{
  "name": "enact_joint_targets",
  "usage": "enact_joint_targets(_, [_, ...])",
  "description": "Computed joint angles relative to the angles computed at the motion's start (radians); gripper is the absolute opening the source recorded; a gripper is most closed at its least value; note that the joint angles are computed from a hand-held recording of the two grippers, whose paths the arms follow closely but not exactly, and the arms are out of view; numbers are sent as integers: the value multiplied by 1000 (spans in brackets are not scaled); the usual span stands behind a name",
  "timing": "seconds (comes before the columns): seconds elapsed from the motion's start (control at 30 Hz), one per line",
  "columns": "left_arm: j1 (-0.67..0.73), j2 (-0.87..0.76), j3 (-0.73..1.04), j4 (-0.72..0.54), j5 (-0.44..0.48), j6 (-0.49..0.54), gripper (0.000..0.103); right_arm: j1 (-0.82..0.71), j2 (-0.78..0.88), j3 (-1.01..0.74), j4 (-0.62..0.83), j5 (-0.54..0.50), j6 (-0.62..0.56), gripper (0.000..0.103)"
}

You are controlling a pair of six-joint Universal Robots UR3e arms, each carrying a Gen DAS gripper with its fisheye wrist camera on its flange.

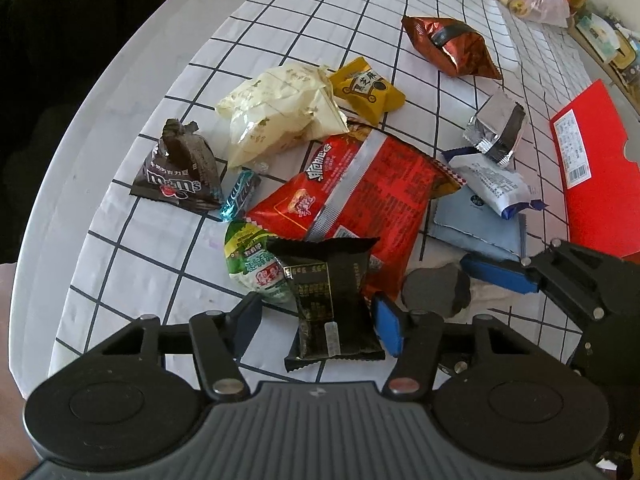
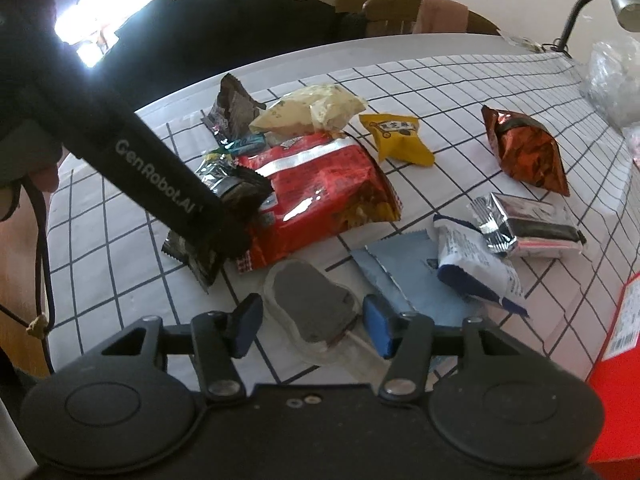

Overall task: Organize snacks
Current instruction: 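Grasp the black snack bar with the left gripper while the right grasps the grey clear-wrapped item, then carry the black bar with the left gripper while the right carries the grey item into the red box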

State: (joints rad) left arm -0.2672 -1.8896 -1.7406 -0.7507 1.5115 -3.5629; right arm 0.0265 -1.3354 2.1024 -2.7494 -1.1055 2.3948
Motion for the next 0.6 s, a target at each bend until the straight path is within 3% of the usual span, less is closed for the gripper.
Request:
enact_joint_targets(0.13, [3,3,-8,11,-4,-1,54,2,-11,12,-14,-13,44,47])
enact_joint_targets(0.27, [1,12,-15,9,-1,-9,35,4,-37,42,-33,-30,87,43])
enact_joint_targets(0.6, [-16,38,-39,10,36,-25,32,-15,-106,130,-92,-67,172,39])
